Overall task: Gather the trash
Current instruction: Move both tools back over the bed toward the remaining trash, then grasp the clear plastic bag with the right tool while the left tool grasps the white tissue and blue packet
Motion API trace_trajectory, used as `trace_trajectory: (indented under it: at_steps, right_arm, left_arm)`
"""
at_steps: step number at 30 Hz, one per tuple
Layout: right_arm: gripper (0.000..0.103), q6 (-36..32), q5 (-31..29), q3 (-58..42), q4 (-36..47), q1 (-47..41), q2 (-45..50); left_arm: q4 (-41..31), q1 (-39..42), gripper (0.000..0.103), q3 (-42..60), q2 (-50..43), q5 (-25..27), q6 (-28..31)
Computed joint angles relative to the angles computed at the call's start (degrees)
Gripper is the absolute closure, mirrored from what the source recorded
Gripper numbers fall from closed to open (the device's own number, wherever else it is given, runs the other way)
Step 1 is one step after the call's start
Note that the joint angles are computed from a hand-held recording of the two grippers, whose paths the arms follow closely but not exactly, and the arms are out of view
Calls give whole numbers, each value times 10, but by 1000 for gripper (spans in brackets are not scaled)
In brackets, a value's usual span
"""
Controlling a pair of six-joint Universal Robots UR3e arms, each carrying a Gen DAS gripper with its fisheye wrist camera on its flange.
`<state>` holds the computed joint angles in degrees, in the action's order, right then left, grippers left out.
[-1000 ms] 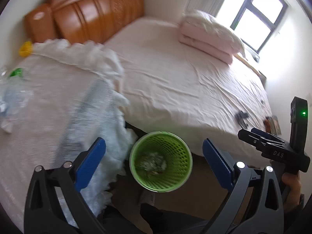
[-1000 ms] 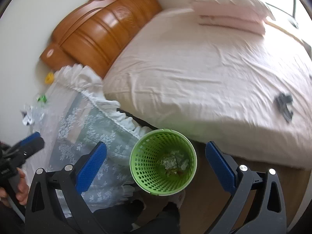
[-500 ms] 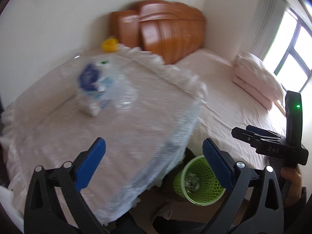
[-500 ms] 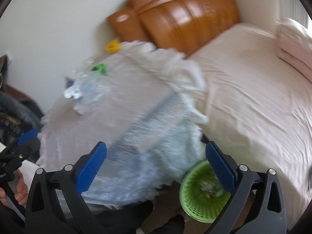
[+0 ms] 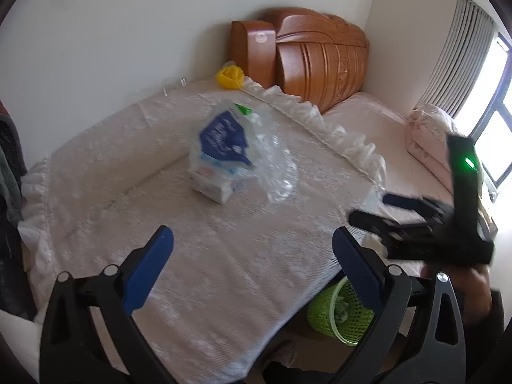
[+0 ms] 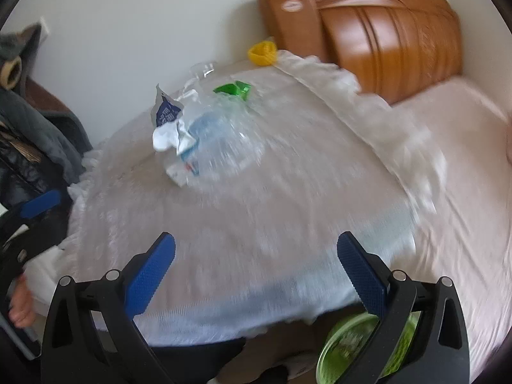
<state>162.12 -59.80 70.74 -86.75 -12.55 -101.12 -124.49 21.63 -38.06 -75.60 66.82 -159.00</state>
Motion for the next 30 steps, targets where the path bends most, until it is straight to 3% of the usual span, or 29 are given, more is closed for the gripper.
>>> trace_trajectory:
  at_steps: [3, 7, 10, 12, 15, 23, 30]
  right_arm:
    - [3, 59, -34, -74, -60, 67, 114]
    - [5, 101, -42, -172, -71, 104, 232]
    - [33, 116, -36, -226, -45, 110, 286]
    - [69, 125, -22, -227, -36, 104, 293]
    - [86, 131, -1, -178, -52, 82, 261]
    - [92, 140, 21, -114, -59, 27, 178]
    - [92, 129, 27, -79, -51, 10, 148]
  left_arm:
    - [-36, 45, 8, 31, -18, -23, 45]
    - [-53, 71, 8, 51, -37, -34, 77]
    - [-62, 84, 8, 66, -60, -43, 93]
    - [-55, 86, 8, 67, -70, -46, 97]
    - [-20, 78, 8, 56, -83, -48, 90]
    - [94, -35, 8, 38, -145, -10, 29]
    - [165, -110, 8, -9, -183, -20, -7]
